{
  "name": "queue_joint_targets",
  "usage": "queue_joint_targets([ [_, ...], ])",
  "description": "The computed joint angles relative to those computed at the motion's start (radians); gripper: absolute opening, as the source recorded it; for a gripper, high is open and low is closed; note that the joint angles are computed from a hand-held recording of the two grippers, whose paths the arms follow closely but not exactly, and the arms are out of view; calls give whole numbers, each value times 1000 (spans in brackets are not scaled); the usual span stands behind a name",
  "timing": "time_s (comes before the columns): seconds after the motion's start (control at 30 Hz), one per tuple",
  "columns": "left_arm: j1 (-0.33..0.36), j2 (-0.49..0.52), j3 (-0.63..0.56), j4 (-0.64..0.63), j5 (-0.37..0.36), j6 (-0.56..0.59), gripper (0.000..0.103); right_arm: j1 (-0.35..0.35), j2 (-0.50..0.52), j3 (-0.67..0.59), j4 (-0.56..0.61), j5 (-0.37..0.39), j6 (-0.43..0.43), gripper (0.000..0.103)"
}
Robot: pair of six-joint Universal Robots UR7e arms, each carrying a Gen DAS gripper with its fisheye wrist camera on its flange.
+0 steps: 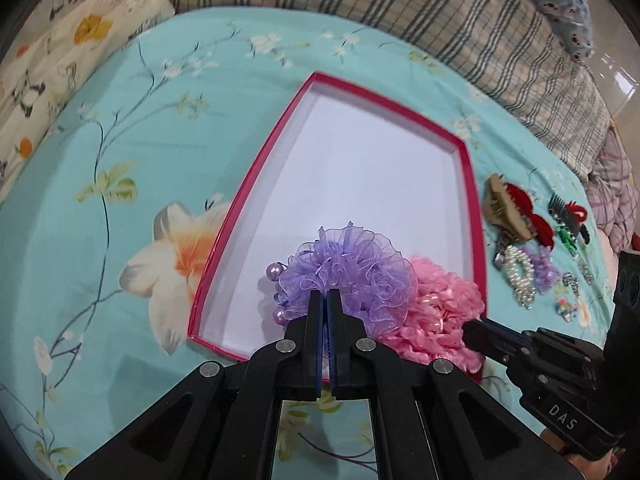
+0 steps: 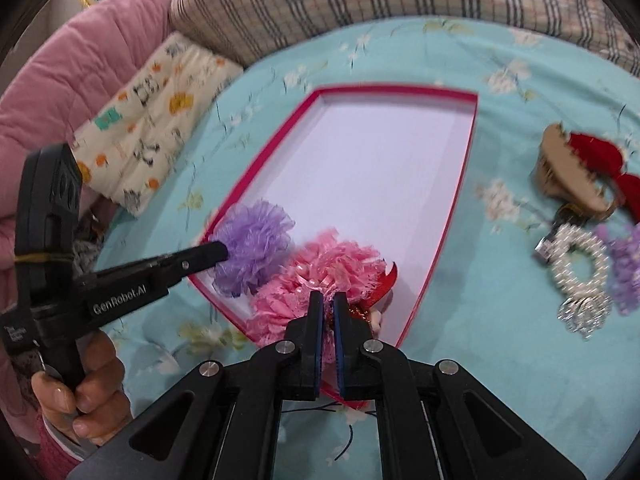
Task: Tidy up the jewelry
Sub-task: 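Carry both items into the white box and open both tools, then withdraw both tools from the box toward the remaining jewelry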
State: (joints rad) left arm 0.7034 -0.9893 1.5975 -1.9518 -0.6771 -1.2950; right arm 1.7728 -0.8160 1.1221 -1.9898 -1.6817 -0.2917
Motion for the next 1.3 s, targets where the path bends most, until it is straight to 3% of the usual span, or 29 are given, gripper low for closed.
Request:
queue_joint_targets([
  [0.47, 16, 36, -43, 48, -90, 1, 3, -5, -11, -5, 69, -120, -42, 4],
  [0.77, 10, 31, -51, 87, -68, -34, 6, -13, -24, -3, 85, -70, -24, 16],
  [0.87, 6, 43, -60, 101, -57, -47, 16, -13, -24, -3, 84, -51, -17, 31],
  [0.93, -2, 42, -63, 112, -42, -59, 34, -14, -29, -1, 83, -43, -17, 34],
  [0.97, -7, 41, -65, 120, -30, -65, 37, -14, -31, 0, 83, -41, -16, 34],
  [1.3, -42, 55, -99, 143, -13, -61, 45, -36, -94, 33, 51, -22, 13, 41],
])
